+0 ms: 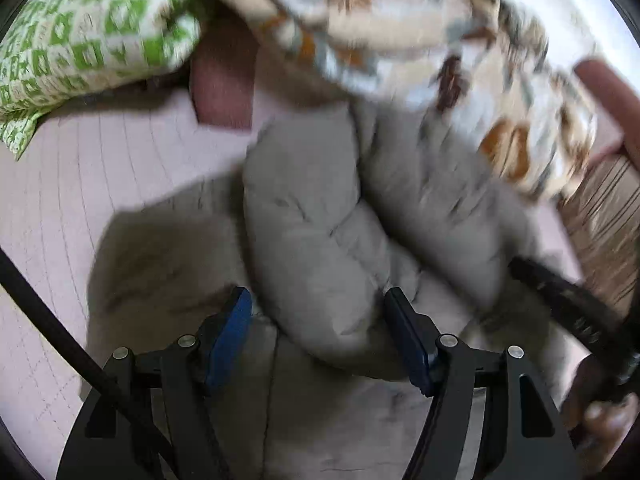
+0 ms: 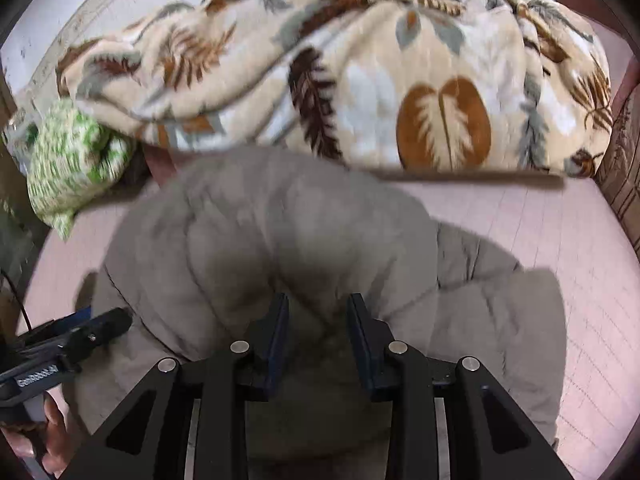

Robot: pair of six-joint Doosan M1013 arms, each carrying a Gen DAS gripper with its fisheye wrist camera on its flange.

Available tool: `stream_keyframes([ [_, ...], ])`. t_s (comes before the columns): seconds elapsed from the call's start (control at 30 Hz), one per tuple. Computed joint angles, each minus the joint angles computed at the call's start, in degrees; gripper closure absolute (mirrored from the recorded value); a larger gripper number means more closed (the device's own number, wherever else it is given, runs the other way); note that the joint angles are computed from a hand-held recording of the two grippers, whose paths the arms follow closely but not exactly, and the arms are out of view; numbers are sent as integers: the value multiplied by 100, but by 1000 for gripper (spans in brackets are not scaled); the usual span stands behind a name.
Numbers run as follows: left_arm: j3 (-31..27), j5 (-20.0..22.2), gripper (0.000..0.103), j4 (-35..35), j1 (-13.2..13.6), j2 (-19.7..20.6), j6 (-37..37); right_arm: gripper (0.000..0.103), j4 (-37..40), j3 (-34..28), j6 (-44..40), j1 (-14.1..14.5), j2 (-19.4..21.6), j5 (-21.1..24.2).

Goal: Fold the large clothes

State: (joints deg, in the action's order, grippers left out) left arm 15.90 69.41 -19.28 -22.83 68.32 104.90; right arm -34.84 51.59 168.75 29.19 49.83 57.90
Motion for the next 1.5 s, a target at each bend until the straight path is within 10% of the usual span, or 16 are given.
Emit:
stream_keyframes([
  [0.5,2618,-1794,35,-461,20,-1367,805,70,-177,406,176,257,-367,-551],
  [1.1,3342,-2747,31,252,-145,-1519,874,70,467,188,-279,220,-76,-425],
  [1.5,5431,-3096,30,-984,403,-2844,2070,58,-995,2088,1875,1128,-1284,-1355],
])
